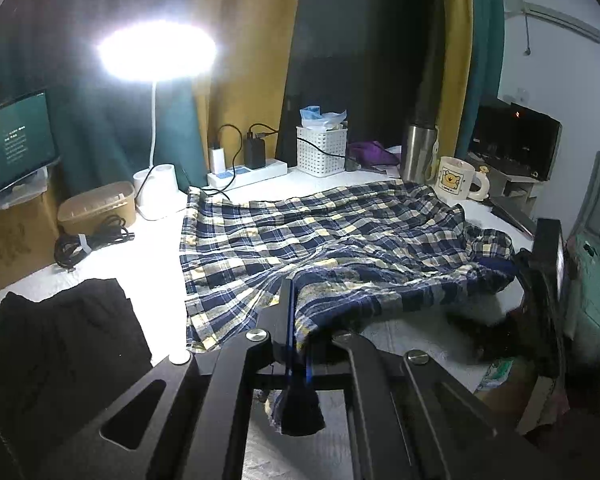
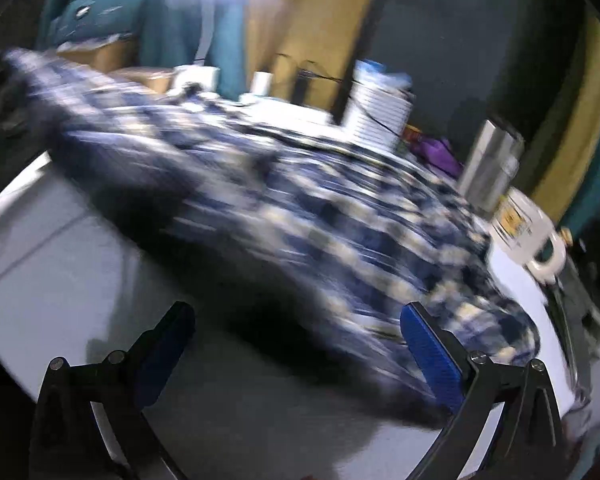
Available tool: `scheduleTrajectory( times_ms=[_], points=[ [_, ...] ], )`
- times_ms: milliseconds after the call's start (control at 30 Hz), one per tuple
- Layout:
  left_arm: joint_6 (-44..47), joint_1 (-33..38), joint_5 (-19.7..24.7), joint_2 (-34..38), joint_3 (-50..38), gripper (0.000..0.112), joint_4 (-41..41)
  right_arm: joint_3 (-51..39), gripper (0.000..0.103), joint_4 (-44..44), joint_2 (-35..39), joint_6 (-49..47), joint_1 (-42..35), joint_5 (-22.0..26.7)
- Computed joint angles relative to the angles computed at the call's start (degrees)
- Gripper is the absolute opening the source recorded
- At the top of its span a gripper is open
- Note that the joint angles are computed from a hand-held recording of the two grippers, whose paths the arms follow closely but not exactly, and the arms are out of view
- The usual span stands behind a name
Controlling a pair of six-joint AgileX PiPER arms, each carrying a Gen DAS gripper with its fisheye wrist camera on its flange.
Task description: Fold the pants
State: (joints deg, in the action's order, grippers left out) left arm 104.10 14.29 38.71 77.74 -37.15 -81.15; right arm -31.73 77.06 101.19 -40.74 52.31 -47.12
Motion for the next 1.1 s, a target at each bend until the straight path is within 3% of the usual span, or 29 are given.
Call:
scheduleTrajectory(
  times_ms=[200, 267, 367, 567, 600, 667, 767, 933, 1100],
  points=[
    [0.7, -0.51, -1.4, 0.24, 0.41, 0.002, 0.51, 7.67, 0.102, -5.77, -4.64, 7.82, -9.24, 1.05],
    [0.77, -0.93, -2.25, 0.46, 0.63, 0.002, 0.64, 10.13, 0.089, -10.19, -5.45, 11.28, -11.47, 0.8],
    [1.93, -1.72, -3.7, 0.59, 1.25, 0.002, 0.04, 11.92, 0.078, -12.41, -6.31, 12.36, -12.48, 0.42],
    [3.02, -0.95, -3.08, -0.62, 2.32, 0.002, 0.26, 13.81, 0.071, -11.87, -6.76, 11.96, -11.87, -1.18],
    [3.1, -0.93, -2.94, -0.81, 2.41, 0.002, 0.3, 13.75, 0.069, -11.25, -6.8, 11.64, -11.72, -1.1],
    [3.35, -0.77, -2.66, -1.6, 2.72, 0.002, 0.44, 13.72, 0.047, -8.79, -7.84, 9.83, -11.78, -0.04],
    [2.9, 0.16, -1.11, -2.02, 2.43, 0.002, 1.38, 14.93, 0.027, -6.02, -11.45, 8.64, -11.79, 2.15],
    [2.53, 1.21, 1.22, -4.22, 3.05, 0.002, 2.72, 16.98, 0.014, 0.49, -17.21, 6.85, -7.79, 1.68],
    [1.26, 3.56, 4.62, -6.95, 2.63, 0.002, 4.57, 16.8, 0.013, 13.44, -23.14, -0.16, 1.22, -4.39]
  ],
)
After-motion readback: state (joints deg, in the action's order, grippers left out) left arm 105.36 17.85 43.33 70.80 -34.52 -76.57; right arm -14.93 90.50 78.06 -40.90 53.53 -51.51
